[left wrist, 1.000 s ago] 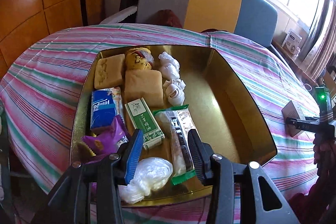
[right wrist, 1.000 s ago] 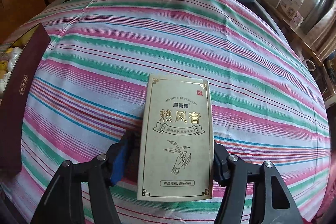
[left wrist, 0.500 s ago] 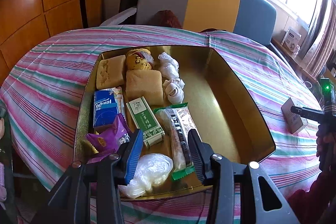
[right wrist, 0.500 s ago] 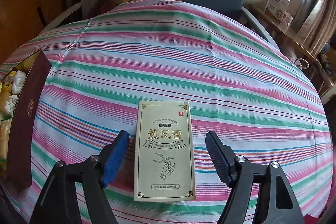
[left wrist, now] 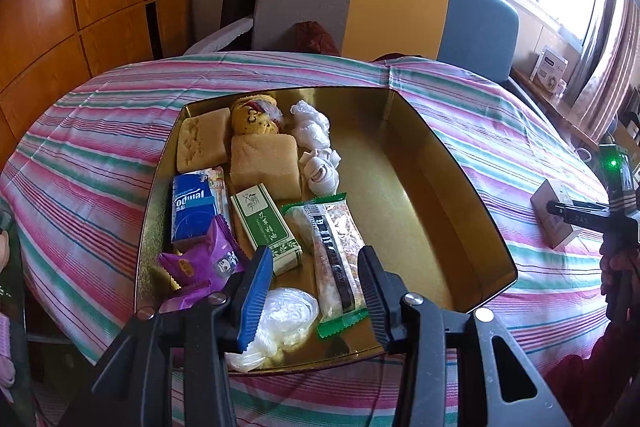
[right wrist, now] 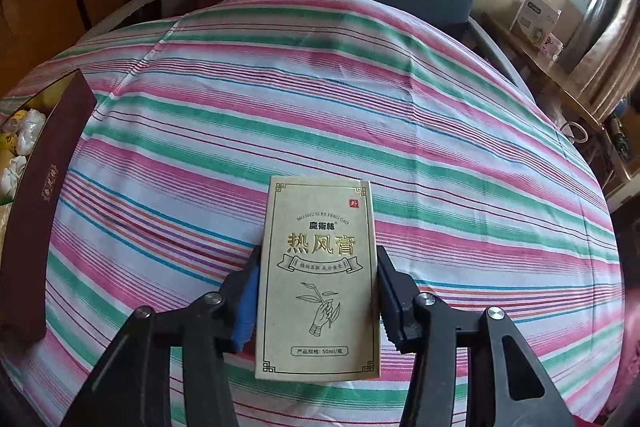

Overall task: Organize objects
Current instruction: 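Carry the cream box into the tray and open the right tool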

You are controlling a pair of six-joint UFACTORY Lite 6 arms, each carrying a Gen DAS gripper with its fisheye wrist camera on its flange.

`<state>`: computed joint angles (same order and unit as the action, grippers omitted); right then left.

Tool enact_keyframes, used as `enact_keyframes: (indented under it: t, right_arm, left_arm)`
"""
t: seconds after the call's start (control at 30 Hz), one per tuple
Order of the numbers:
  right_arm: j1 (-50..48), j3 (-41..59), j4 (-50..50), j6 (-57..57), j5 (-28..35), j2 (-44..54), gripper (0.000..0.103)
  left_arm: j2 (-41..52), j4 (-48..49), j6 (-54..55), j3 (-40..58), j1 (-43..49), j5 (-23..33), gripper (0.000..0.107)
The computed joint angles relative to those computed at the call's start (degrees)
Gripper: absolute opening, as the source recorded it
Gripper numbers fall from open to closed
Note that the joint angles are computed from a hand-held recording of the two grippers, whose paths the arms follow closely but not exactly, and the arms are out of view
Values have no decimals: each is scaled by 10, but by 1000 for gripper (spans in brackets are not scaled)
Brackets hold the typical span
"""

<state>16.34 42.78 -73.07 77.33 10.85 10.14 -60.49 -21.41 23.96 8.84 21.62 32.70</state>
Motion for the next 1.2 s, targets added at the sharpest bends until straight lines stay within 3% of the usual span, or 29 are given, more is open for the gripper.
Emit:
enact_keyframes:
  t: [0.13,0.4,0.63,0.73,0.97,1.07,1.2]
  right_arm:
    - [1,-1,-21,20,3,0,51]
    - [14,0,-81,82,21,8,52]
    - [34,11,98,-36,43,-31,52]
    - [87,30,191,-94,62,-66,52]
    - [272,192,299,-137,113,-24,52]
    - [343,306,322,-149,130,64,52]
    - [387,486,391,-214,168,222,52]
  left_arm:
    - [-15,-4,13,-4,9,2,44]
    - [-19,-104,159,4,109,52,44]
    - [23,-196,309,19,235,98,44]
    - [50,-224,368,24,295,116,44]
    - [117,-279,512,48,445,169,45]
    - [144,-295,549,59,483,171,46]
    - [169,-312,581,67,512,168,57]
